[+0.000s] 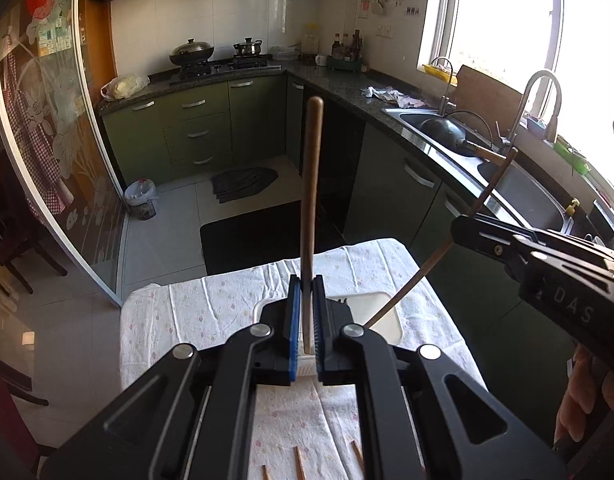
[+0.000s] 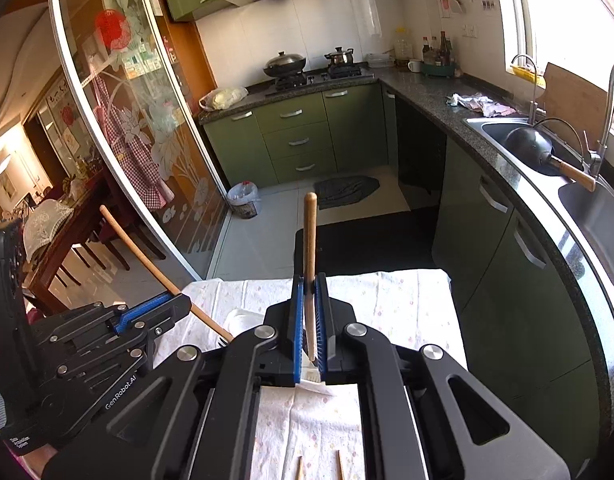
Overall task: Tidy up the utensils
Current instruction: 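Lift the held chopsticks upright and carry them toward the caddy, then lower the left tool's chopstick into the caddy and open while the right tool releases its chopstick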
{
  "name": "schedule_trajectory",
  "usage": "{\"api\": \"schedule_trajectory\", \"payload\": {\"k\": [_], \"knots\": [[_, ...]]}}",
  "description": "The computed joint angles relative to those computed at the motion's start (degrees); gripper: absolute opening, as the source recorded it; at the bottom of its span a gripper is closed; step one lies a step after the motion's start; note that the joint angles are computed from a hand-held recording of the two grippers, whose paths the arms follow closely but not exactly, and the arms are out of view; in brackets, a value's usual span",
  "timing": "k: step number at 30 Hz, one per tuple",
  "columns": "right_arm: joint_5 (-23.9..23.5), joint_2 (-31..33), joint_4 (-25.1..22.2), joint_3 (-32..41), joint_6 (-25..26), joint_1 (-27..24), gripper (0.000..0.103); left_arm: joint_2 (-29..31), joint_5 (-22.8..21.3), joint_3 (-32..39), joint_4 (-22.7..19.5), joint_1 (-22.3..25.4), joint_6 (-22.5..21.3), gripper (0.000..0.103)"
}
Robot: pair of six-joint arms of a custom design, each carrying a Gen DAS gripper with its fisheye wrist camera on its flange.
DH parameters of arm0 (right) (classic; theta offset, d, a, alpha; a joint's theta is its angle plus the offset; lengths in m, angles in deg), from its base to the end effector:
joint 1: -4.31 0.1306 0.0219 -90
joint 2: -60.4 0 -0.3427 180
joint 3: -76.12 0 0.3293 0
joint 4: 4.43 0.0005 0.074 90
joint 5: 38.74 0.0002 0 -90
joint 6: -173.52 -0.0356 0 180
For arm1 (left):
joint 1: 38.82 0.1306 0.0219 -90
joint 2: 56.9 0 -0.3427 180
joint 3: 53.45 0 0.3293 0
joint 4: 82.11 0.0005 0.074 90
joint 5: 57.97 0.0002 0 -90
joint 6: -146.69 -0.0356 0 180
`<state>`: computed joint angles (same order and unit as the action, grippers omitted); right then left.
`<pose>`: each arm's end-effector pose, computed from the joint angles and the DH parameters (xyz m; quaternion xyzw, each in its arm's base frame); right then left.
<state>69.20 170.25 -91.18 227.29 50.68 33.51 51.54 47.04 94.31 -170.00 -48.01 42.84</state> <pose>0.4081 0.2150 0.5934 0.0881 0.9117 0.0694 0.3954 0.4492 -0.0825 0.5830 0.2305 0.8994 -0.1078 0.3554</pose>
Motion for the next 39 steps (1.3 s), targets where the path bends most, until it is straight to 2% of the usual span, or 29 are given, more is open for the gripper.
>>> {"api": "schedule_trajectory", "payload": {"k": [4, 10, 13, 23, 26, 28, 31, 37, 39], "knots": [[-1.7, -3.1, 6.2, -12.2, 0.5, 0.2, 0.006, -1.1, -1.4, -4.8, 1.8, -0.3, -0.6, 0.006], [-2.8, -5.0, 10.7, -20.7, 0.7, 1.0, 0.007, -2.7, -2.4, -11.4, 5.4, -0.4, -1.0, 0.006], [-2.9, -6.1, 12.2, -23.0, 0.7, 1.4, 0.007, -3.0, -2.5, -13.1, 6.2, -0.3, -1.1, 0.006], [-2.9, -7.8, 11.8, -23.5, 1.0, 1.0, 0.011, -3.9, -2.1, -14.8, 6.3, 0.2, -2.1, 0.006], [-2.9, -8.5, 12.0, -23.6, 1.0, 1.1, 0.012, -3.9, -2.0, -14.0, 6.5, 0.2, -2.1, 0.015], [-2.8, -9.2, 12.3, -23.8, 1.0, 1.1, 0.017, -4.3, -1.8, -14.2, 7.0, 0.2, -2.0, 0.026], [-2.6, -10.6, 12.6, -24.1, 1.0, 1.4, 0.018, -4.7, -1.1, -14.3, 7.4, 0.6, -1.6, 0.038], [-2.8, -15.6, 13.9, -27.3, 0.8, 2.1, 0.022, -7.1, 1.7, -15.3, 6.6, 2.6, -2.5, 0.040], [-2.9, -18.1, 13.8, -29.5, 0.9, 3.1, 0.023, -8.5, 3.4, -16.1, 4.7, 4.0, -3.4, 0.040]]}}
